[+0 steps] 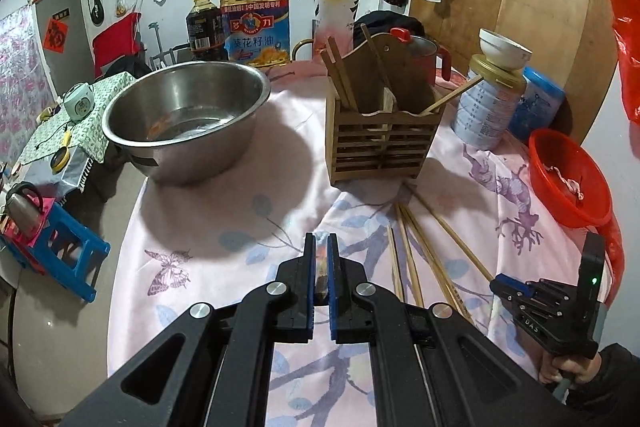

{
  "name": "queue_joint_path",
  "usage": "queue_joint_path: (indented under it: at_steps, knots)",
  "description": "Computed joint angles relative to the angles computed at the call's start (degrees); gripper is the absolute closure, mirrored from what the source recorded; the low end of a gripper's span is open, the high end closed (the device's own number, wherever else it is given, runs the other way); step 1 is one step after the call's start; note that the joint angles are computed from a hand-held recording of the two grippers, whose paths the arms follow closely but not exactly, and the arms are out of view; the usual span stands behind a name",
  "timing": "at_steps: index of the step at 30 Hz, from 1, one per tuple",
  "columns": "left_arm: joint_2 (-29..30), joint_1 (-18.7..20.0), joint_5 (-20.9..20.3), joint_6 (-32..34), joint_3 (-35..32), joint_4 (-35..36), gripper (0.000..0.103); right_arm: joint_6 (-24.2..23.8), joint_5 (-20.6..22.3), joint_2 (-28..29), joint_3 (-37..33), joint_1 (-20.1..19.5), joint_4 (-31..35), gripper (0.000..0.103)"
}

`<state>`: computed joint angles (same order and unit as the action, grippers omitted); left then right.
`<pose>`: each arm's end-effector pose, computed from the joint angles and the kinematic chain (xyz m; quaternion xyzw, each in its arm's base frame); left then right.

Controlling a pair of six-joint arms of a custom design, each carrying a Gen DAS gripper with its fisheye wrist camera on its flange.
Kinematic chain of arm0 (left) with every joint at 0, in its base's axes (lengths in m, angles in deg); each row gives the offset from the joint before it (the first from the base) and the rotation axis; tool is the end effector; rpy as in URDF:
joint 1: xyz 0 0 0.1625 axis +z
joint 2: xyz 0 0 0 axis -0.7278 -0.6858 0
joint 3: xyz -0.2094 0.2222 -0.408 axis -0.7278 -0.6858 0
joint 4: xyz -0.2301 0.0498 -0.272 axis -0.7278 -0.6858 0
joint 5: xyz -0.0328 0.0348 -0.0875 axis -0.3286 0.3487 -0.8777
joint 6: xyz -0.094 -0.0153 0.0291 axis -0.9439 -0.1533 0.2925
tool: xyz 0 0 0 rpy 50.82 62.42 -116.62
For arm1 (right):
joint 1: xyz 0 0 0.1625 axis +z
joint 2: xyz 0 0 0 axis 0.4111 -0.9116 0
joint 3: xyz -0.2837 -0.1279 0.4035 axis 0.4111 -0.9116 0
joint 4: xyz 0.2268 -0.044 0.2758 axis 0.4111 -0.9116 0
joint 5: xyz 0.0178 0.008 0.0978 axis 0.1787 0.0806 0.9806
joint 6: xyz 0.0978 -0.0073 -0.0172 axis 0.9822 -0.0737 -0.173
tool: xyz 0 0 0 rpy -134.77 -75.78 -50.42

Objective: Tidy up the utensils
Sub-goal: 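Carry both held chopsticks up over the wooden holder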

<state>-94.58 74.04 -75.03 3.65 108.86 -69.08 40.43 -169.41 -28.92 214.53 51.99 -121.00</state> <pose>-0.4314 -0.4621 0.1165 0.1937 0.8742 -0.3157 0.3139 0.0115 -0.3886 0.3567 0.1178 -0.9319 0.2260 0.2580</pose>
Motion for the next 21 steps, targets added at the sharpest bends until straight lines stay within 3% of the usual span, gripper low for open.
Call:
queue_joint_path:
  at_steps: [5,13,21]
  knots:
    - [-1.11,-0.04,-1.05,-1.15,-1.62,2.79,0.097,-0.97,-2.8,-3.87,-3.36,5.1,6.56,0.097]
    - [-1.73,0.1,0.41,3.08,-4.03,-2.86,0.098,-0.47,-2.82,-6.35,-13.71,14.8,10.42,0.097]
    - [-0.5,0.64,0.58,9.81,-9.09,-4.9,0.097,-0.39,-2.44,-4.97,-19.78,18.77,14.76,0.097]
